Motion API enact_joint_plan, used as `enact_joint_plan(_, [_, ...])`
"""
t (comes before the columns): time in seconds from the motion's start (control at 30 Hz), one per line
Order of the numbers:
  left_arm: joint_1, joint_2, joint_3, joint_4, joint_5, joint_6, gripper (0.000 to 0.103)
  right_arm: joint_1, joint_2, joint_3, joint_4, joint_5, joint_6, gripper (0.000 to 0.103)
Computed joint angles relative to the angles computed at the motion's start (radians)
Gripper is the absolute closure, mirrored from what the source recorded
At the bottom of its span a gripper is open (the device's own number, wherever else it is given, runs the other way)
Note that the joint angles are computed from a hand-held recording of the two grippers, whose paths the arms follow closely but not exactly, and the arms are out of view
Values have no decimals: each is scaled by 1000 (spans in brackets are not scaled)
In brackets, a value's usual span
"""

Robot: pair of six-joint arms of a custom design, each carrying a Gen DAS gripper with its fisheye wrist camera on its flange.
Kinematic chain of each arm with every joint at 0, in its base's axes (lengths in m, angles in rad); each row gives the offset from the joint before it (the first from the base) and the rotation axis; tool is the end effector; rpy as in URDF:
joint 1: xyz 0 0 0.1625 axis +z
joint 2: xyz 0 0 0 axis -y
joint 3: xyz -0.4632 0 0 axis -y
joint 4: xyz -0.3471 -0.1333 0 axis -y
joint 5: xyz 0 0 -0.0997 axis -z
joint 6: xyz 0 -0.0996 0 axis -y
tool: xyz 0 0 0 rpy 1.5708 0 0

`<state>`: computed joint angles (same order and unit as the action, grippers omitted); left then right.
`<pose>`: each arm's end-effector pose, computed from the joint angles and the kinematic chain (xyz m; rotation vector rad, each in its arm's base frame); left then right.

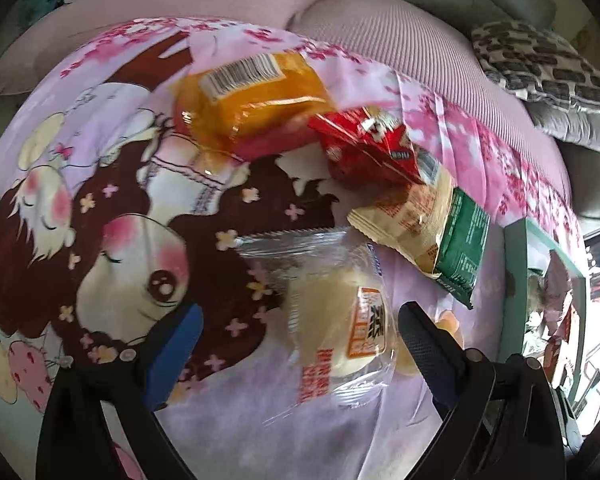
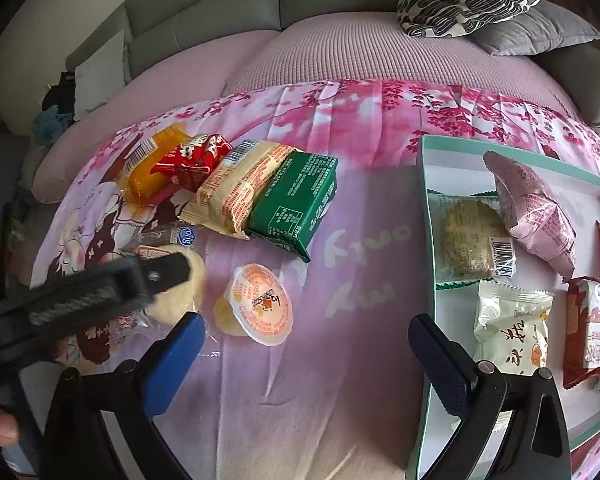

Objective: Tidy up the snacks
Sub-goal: 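Grasp the wrapped round bun with left tool while right tool grasps orange-lidded jelly cup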

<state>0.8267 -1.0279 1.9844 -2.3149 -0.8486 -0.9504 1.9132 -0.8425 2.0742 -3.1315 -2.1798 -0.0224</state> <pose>-0.2064 -0.5182 0.1814 -0.1548 2.4580 -0.5228 0.2547 -0.4873 0.1358 0.3304 -2.5219 0.5434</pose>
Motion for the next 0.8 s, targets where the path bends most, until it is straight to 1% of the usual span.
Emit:
enact_joint_plan(0.17, [15,25,-20,11,7,-5,5,-3,-4,2,0,9,2,0])
enact_joint_plan(0.27, [18,23,-18,1,11,-3,11,-4,-4,2,0,14,6,0])
enact_joint_plan(0.33, [19,18,-12,-18,6,6,23,-3,-3,1,1,13,6,0])
enact_joint_plan(0.37, [17,16,-10,-27,5,13,26,-3,-3,1,2,12,6,0])
enact_joint_plan(0.43, [15,15,-7,-46,-2,28,40,-3,-3,1,1,12,7,0])
enact_joint_plan(0.7, [19,4,2,-64,-19,40,43,-2,0,1,4,7,7,0])
enact_joint_plan(0.8, [19,-13,11,-46,-27,30,43,-3,1,1,2,9,5,0])
